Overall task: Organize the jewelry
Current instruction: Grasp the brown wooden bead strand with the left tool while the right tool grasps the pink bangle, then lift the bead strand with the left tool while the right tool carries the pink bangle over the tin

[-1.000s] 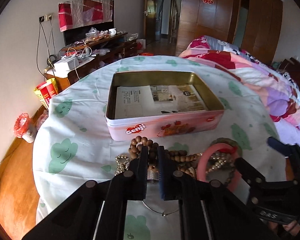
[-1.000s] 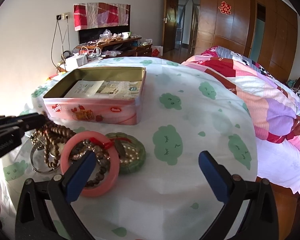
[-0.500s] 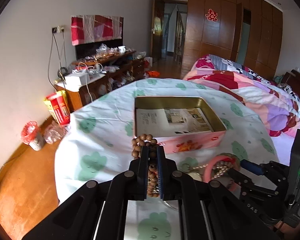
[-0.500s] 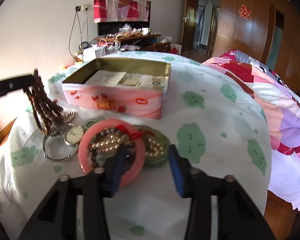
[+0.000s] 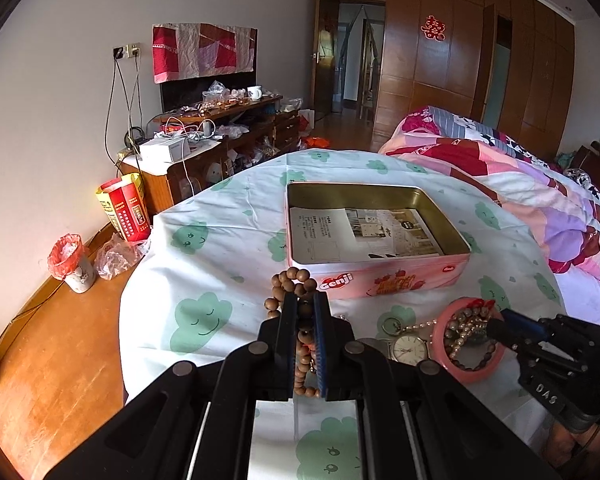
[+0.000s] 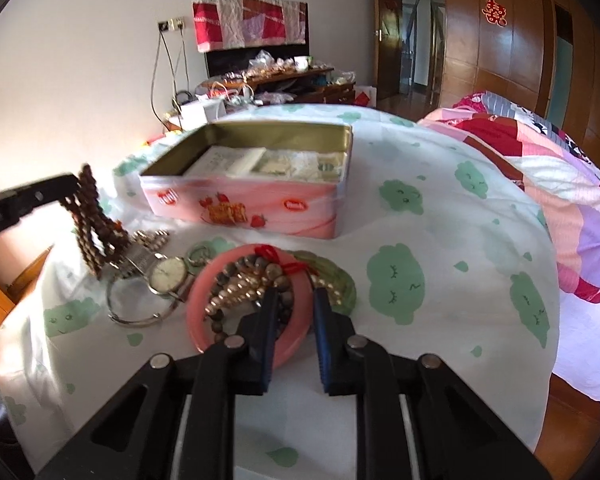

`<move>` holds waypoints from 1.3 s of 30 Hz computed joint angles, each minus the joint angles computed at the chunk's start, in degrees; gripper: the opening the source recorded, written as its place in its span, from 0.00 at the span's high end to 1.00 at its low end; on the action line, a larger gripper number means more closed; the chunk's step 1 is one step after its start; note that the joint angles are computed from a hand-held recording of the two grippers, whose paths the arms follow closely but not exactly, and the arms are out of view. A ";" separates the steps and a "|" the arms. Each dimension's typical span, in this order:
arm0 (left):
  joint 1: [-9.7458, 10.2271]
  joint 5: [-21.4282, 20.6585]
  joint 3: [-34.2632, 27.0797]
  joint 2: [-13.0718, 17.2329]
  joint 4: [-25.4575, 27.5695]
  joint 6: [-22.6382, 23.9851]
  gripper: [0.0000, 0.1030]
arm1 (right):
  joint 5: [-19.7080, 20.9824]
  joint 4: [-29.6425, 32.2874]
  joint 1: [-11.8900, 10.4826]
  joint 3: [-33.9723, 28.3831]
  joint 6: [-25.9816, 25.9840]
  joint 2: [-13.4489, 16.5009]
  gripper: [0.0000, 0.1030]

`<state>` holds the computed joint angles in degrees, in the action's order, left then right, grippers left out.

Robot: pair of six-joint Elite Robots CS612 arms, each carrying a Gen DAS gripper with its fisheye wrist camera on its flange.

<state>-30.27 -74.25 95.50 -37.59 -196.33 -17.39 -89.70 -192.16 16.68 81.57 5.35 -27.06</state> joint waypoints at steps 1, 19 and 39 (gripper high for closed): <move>-0.01 -0.03 0.03 0.03 -0.06 0.01 0.93 | 0.06 -0.48 -0.04 0.10 -0.07 -0.08 0.81; -0.08 -0.84 -0.10 0.15 0.39 0.06 0.93 | 4.14 -9.40 -1.25 1.86 1.72 -0.73 0.88; 0.02 -1.13 -0.12 0.28 0.35 0.03 0.93 | 5.13 0.82 -1.73 0.76 1.26 -0.45 0.75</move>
<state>-30.25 -75.38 95.38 -37.31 -195.97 -17.36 -84.57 -191.34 14.95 82.34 6.61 -27.52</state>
